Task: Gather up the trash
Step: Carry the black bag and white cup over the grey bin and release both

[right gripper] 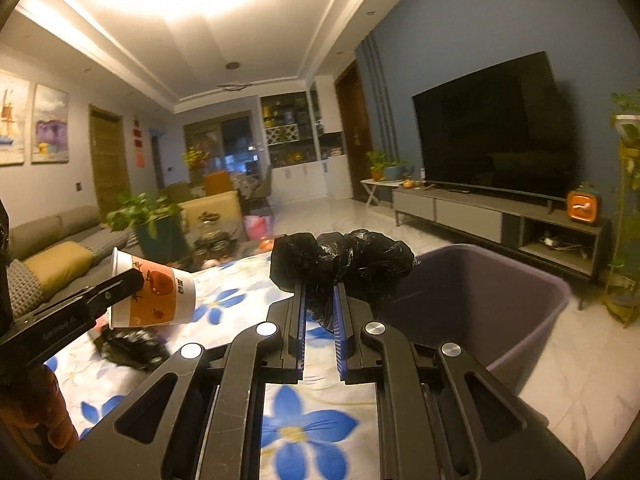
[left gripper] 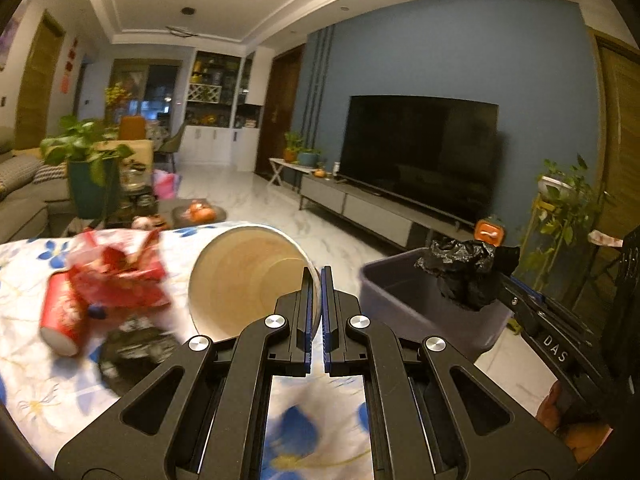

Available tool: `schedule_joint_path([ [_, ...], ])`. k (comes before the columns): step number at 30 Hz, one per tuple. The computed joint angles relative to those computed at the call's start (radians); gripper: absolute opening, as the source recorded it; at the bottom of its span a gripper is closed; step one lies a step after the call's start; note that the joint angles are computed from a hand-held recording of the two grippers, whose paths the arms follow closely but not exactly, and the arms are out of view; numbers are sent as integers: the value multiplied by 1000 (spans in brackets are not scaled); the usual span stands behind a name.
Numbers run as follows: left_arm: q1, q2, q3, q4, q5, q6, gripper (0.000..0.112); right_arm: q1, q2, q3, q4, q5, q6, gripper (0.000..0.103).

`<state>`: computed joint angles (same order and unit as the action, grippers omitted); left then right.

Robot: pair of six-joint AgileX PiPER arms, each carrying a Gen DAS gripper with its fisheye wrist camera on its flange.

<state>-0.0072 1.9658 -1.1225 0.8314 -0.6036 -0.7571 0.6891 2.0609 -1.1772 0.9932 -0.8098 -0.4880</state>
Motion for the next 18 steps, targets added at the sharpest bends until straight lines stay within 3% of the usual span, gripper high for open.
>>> schedule_joint_path([
  [7, -116, 59, -121, 8, 40, -17, 3, -53, -23, 33, 10, -51, 2, 13],
  [18, -216, 195, -352, 156, 73, -187, 3, -109, -4, 41, -2, -71, 29, 13],
])
